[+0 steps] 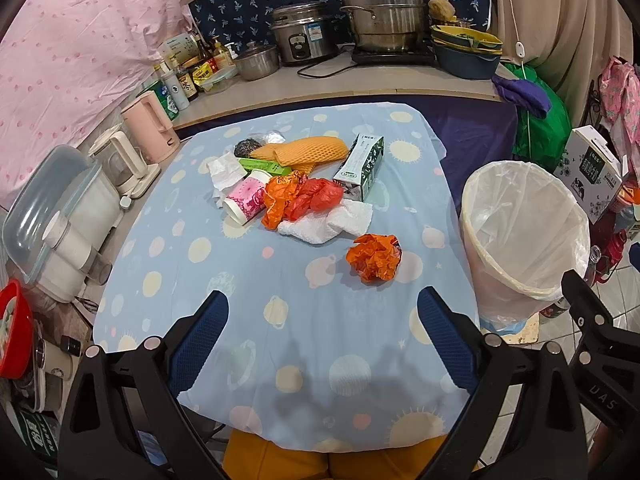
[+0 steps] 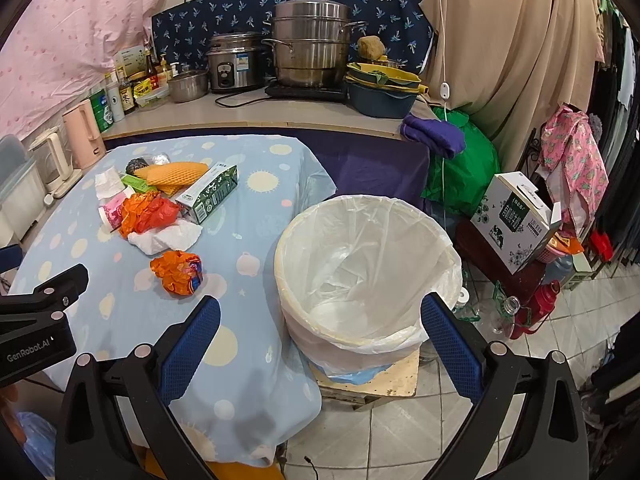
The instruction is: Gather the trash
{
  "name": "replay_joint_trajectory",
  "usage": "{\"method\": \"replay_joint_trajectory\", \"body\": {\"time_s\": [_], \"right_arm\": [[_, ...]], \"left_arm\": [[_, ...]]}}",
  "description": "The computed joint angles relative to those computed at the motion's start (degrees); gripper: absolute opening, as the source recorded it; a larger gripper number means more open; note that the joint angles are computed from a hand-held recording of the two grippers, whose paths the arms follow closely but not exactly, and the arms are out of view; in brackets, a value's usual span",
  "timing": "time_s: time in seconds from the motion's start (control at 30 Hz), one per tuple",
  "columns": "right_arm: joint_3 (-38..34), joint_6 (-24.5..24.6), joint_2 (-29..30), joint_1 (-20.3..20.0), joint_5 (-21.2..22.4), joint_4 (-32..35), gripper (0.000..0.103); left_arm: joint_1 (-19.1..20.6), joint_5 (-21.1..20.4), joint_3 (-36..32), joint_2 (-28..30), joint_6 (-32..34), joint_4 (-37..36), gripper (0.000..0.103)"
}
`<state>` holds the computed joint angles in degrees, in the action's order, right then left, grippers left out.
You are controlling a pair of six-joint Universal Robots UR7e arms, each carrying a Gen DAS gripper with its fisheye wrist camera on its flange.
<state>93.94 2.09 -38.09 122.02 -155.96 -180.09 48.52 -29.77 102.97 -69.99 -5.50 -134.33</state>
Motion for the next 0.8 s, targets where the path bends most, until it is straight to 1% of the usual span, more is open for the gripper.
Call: {"method": "replay_joint_trajectory", "body": {"time_s": [0.8], "right_arm": [[-0.1, 0.4, -0.3, -0.1, 0.2, 1.0, 0.096]], "left_arm": [[0.0, 0.1, -0.3, 0.1, -0.2, 0.4, 0.091]]}}
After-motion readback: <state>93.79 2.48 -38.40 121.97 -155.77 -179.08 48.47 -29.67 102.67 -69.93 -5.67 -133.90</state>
